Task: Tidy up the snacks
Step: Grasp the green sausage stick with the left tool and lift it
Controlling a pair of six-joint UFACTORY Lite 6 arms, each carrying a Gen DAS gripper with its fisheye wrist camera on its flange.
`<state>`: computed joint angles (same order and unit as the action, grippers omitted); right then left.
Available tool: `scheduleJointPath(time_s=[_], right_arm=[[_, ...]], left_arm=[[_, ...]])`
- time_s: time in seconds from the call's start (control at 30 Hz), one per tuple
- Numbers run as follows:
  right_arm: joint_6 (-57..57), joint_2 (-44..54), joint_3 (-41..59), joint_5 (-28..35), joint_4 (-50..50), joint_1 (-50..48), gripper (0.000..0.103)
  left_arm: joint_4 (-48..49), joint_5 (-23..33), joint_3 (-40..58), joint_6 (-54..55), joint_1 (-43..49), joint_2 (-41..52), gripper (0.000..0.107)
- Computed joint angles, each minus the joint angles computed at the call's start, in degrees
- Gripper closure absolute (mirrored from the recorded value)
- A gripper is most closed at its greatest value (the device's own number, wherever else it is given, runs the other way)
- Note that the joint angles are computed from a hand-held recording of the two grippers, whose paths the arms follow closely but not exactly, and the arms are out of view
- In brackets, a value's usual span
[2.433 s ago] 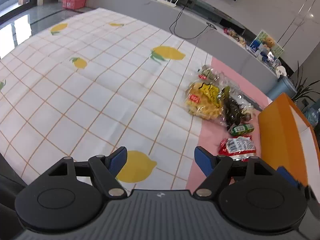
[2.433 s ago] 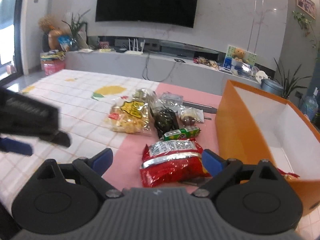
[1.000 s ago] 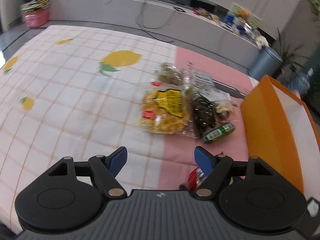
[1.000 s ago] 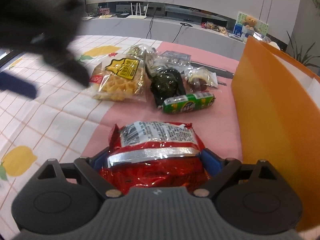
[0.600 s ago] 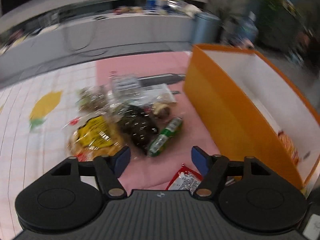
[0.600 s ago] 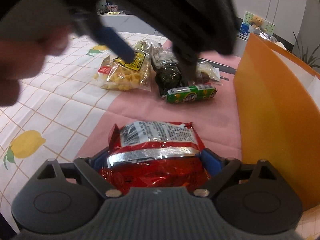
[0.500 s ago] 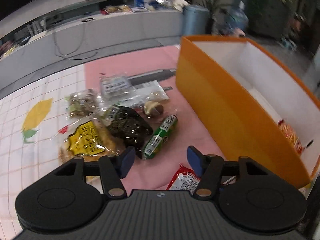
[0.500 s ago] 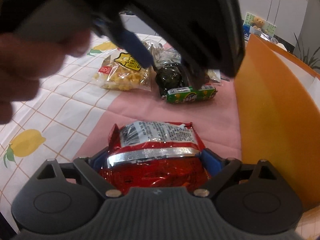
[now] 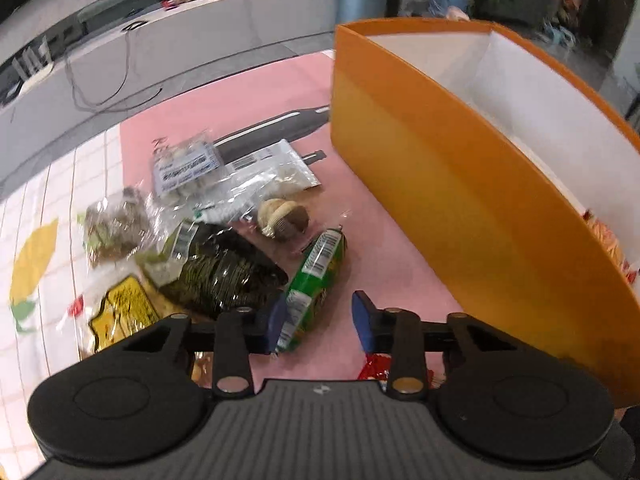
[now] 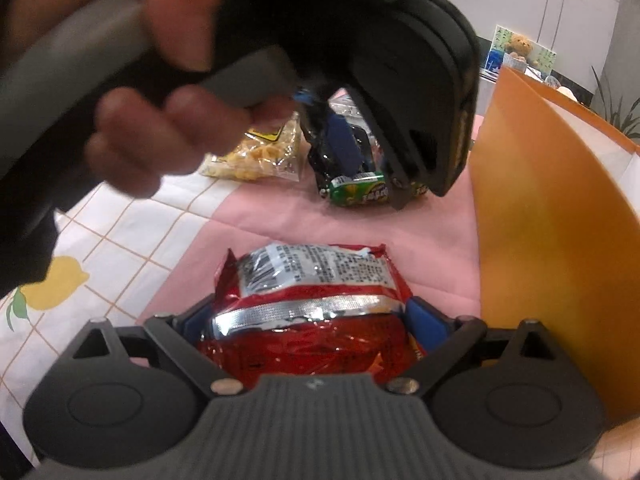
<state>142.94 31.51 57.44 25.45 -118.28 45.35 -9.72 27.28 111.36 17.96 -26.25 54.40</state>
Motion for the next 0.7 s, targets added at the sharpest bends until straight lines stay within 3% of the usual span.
scheduleJointPath(time_s=[0.13, 0.23, 0.5, 0.7], right_arm=[[0.8, 0.2, -0.1, 0.2, -0.7, 0.1, 0.008], [1.0, 0.1, -0.3, 0.2, -1.0, 0.0, 0.008], [0.3, 0.0, -0.2, 0.2, -0.2, 0.2, 0.011], [-0.3, 0.1, -0.4, 2.1, 1.9, 1.5, 0.014]], left_arm=[[8.3, 7.6, 11.7, -7.5, -1.5, 7.5, 0.080], [5.9, 9.5, 15.2, -7.5, -0.8, 10.0, 0.082], [-0.1, -2.3, -10.1, -3.3, -0.8, -8.5, 0.083], [7.6, -12.2, -27.3, -15.9, 0.1, -24.1, 0.083]])
